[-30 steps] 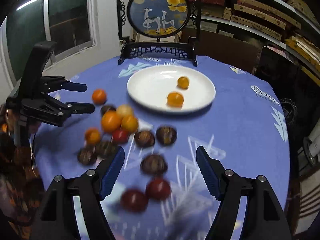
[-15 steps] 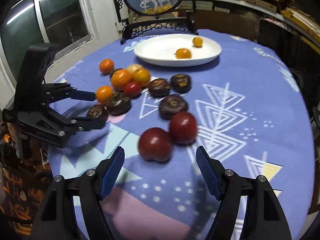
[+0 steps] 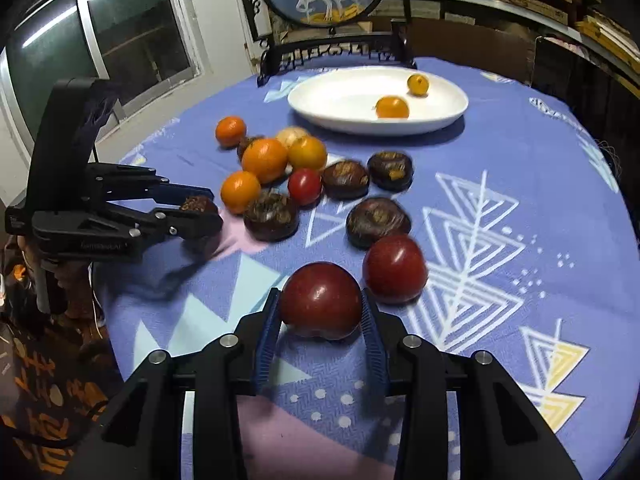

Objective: Organize fruits
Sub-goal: 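Grasp a dark brown fruit with left while right grasps a red plum, then carry both fruits over the white plate and open both grippers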

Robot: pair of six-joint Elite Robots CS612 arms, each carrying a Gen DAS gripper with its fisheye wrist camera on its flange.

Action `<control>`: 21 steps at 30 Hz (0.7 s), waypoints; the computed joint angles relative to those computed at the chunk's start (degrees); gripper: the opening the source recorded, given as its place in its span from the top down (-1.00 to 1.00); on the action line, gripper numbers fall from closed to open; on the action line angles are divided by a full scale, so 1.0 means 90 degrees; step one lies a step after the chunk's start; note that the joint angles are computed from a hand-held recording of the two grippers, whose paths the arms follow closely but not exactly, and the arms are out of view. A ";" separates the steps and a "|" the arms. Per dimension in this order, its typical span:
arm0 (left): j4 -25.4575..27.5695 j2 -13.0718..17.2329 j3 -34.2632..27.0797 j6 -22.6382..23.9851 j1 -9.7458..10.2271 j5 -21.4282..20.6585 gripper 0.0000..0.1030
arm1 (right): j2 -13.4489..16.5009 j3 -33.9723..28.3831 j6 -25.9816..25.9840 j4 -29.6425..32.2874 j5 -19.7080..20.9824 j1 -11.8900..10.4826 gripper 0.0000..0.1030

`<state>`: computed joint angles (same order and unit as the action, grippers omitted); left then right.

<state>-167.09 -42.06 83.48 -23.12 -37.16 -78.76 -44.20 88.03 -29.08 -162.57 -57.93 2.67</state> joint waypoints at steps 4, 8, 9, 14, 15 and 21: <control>-0.0221 -0.0064 -0.0036 -0.0045 0.0030 0.0461 0.22 | 0.0001 -0.0132 0.0120 -0.0186 0.0104 0.0001 0.24; -0.0283 -0.0074 -0.0214 -0.0074 0.0093 0.0865 0.22 | 0.0025 -0.0339 0.0259 -0.0493 0.0186 0.0018 0.24; -0.0279 -0.0065 -0.0294 -0.0091 0.0116 0.0984 0.22 | 0.0044 -0.0415 0.0331 -0.0612 0.0228 0.0022 0.24; -0.0129 0.0080 -0.0749 0.0023 0.0154 0.1758 0.22 | 0.0202 -0.0894 0.0696 -0.0952 0.0395 0.0053 0.24; -0.0077 0.0124 -0.0856 0.0054 0.0162 0.1859 0.22 | 0.0257 -0.1024 0.0796 -0.1028 0.0412 0.0069 0.24; 0.0231 0.0441 -0.1522 0.0004 0.0280 0.2024 0.22 | 0.0595 -0.1775 0.1152 -0.1053 0.0469 0.0175 0.23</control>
